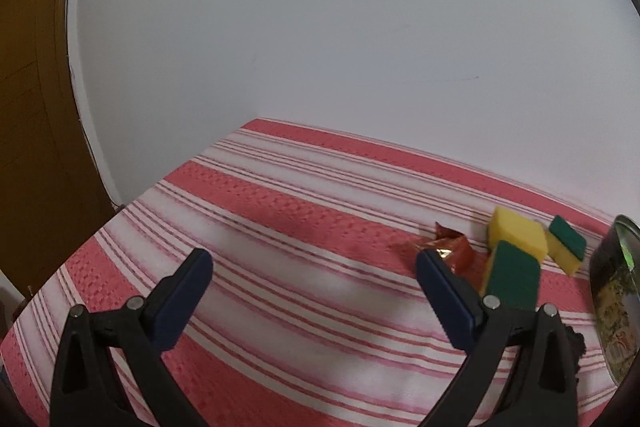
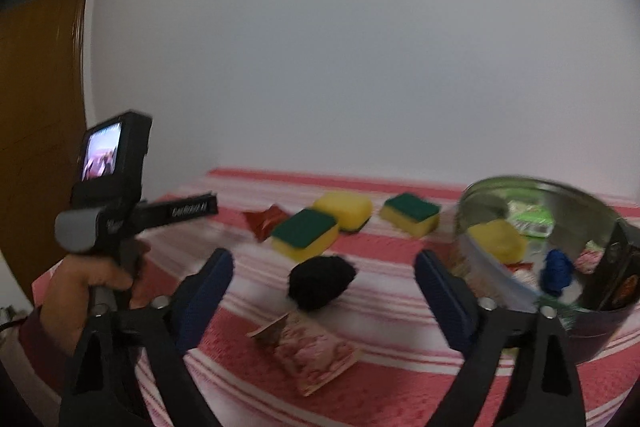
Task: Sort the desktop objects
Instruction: 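Grasp the green-topped yellow sponge with the left gripper while the right grasps the black knitted ball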
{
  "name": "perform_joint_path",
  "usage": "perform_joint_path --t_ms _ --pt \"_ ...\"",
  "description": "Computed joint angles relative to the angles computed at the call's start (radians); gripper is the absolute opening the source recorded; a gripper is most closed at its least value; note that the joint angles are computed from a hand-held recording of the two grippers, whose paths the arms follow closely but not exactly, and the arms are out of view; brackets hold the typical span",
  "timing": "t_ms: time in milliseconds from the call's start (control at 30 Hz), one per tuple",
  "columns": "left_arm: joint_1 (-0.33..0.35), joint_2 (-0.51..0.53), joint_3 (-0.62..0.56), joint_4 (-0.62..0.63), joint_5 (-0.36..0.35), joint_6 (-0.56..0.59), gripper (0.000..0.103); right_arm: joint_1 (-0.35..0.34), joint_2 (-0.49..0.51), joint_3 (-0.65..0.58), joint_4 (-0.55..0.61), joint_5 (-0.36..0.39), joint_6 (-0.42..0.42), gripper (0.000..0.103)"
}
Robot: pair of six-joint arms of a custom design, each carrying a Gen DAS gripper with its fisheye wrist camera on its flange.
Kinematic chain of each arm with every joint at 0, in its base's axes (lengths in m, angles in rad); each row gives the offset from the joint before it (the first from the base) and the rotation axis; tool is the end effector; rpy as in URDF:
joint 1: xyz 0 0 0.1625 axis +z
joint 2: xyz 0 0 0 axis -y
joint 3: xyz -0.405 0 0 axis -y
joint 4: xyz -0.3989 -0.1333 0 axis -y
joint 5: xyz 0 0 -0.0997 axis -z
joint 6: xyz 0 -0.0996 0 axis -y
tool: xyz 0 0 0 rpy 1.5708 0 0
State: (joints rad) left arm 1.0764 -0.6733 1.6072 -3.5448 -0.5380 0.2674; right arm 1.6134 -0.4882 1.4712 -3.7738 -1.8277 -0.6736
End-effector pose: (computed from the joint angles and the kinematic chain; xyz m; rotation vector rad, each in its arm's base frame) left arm -0.1150 -0.6745 0.1545 0.1349 2.0249 -1.2221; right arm 0.1379 -0.6984 0.0810 0.5808 -2.1144 1.3635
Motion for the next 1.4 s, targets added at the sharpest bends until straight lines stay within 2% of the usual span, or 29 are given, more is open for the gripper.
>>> perform_joint_path --t_ms 167,233,333,400,500,533,600,667,733,867,933,1000,1167,1267,1400 --pt "0.012 0.011 -0.054 0.055 -0.025 0.013 0.102 -0.002 0.002 -0.047 0.143 -0.038 0.086 0.089" --pt "0.01 0.023 -0.086 0.084 -0.018 0.032 0.102 0.002 0.012 -0.084 0.215 -0.079 0.111 0.088" --pt "0.006 0.052 -0.148 0.136 0.0 0.038 0.102 0.0 0.024 -0.133 0.305 -0.103 0.161 0.087" --pt "0.007 0.054 -0.171 0.205 -0.024 -0.015 0.102 0.003 0.047 -0.192 0.37 -0.146 0.172 0.087" --pt "0.002 0.06 -0.179 0.222 -0.086 -0.032 0.102 0.002 0.069 -0.261 0.477 -0.177 0.205 0.086" --pt "0.001 0.067 -0.181 0.208 -0.108 -0.01 0.102 0.001 0.074 -0.278 0.505 -0.179 0.214 0.083" --pt "0.002 0.083 -0.187 0.192 -0.127 0.04 0.102 0.0 0.083 -0.311 0.566 -0.186 0.224 0.066" --pt "0.004 0.096 -0.203 0.215 -0.121 0.071 0.102 -0.002 0.093 -0.348 0.646 -0.193 0.237 0.057" --pt "0.006 0.1 -0.211 0.234 -0.124 0.076 0.102 -0.006 0.095 -0.362 0.688 -0.189 0.261 0.055" --pt "0.007 0.075 -0.191 0.257 -0.189 0.073 0.102 -0.018 0.074 -0.34 0.695 -0.147 0.283 0.05" --pt "0.004 0.07 -0.182 0.26 -0.207 0.088 0.102 -0.019 0.066 -0.325 0.683 -0.142 0.278 0.049" --pt "0.003 0.066 -0.174 0.272 -0.232 0.109 0.102 -0.017 0.052 -0.285 0.603 -0.146 0.248 0.049" --pt "-0.007 0.057 -0.155 0.333 -0.283 0.108 0.1 -0.008 0.035 -0.18 0.275 -0.138 0.099 0.049" --pt "-0.022 0.058 -0.141 0.367 -0.288 0.111 0.094 -0.007 0.041 -0.147 0.095 -0.128 0.021 0.049" --pt "-0.036 0.076 -0.145 0.413 -0.275 0.12 0.082 -0.01 0.046 -0.122 -0.075 -0.092 -0.043 0.049"
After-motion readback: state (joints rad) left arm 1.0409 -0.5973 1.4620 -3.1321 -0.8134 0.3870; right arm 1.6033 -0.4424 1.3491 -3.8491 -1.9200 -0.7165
